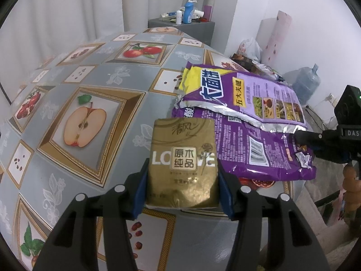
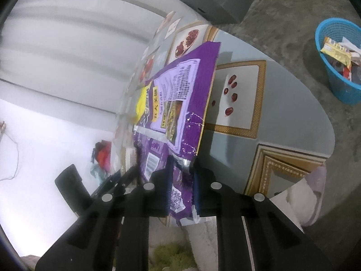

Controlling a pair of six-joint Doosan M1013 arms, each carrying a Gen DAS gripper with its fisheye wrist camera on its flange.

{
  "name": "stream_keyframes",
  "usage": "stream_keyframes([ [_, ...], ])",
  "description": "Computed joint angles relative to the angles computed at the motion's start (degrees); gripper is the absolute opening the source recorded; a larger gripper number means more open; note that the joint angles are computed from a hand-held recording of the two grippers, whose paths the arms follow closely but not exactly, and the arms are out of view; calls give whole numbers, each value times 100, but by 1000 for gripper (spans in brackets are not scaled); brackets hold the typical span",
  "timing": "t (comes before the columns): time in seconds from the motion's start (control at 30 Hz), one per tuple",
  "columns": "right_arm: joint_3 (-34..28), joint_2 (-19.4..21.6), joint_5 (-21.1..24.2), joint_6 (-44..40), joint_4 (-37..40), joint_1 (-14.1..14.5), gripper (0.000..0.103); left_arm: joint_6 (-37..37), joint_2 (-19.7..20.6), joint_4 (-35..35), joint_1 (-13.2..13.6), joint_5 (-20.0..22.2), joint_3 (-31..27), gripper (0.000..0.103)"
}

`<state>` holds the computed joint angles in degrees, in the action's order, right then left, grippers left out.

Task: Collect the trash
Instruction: 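Hold the gold tissue pack in the left tool while the right tool holds the purple bag, then carry the gold pack and purple bag to the wastebasket with both tools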

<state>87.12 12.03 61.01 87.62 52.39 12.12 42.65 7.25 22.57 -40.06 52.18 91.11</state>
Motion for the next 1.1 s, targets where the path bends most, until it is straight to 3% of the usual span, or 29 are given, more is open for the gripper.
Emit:
stream_keyframes([
  [0.57, 1, -20, -104, -154, -179, -9, 5, 27, 20, 100, -38, 96, -28, 52],
  [0.8, -7, -110, -289, -642, 66, -13, 2, -19, -10, -20, -11, 54, -30, 52],
  [1.1, 25, -289, -520, -1223, 531, -115, 2, -213, -147, 398, -195, -44, -45, 52],
])
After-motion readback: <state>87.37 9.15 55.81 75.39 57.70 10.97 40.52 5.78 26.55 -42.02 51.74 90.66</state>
